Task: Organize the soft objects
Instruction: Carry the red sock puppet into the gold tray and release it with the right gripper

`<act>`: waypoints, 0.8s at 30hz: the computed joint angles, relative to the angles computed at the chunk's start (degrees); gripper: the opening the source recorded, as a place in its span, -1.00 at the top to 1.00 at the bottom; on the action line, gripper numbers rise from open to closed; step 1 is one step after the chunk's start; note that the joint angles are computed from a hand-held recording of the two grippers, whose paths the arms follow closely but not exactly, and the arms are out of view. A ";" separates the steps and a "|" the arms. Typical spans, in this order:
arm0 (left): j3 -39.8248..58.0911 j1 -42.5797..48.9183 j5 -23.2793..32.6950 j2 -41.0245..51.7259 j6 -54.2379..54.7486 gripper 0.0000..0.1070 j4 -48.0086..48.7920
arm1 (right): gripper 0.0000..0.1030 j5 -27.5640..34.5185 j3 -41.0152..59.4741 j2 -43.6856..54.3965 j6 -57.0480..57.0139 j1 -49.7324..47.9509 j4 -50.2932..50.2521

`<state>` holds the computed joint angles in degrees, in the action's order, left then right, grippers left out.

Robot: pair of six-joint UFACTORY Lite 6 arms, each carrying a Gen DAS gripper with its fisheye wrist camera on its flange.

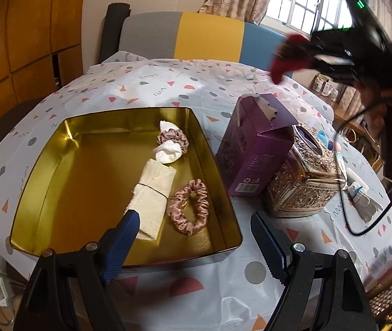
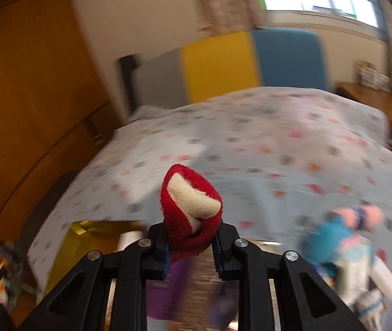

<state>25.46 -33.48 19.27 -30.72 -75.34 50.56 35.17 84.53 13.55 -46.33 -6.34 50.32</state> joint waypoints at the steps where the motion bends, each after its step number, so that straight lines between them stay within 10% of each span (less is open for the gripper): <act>1: -0.46 0.23 0.21 -0.75 0.23 -0.56 -0.13 | 0.57 0.96 0.39 0.20 -0.34 2.46 0.43; 15: -5.01 6.31 1.96 -10.60 12.43 -0.56 -9.49 | 0.50 2.71 2.03 12.72 4.97 28.25 -6.06; 24: -5.83 7.74 1.74 -12.03 15.39 -0.56 -12.71 | 0.03 1.73 1.98 13.15 6.53 29.06 -5.64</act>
<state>19.63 -25.73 21.01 -42.75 -59.95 37.85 36.90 86.51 26.70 -39.80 22.72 44.69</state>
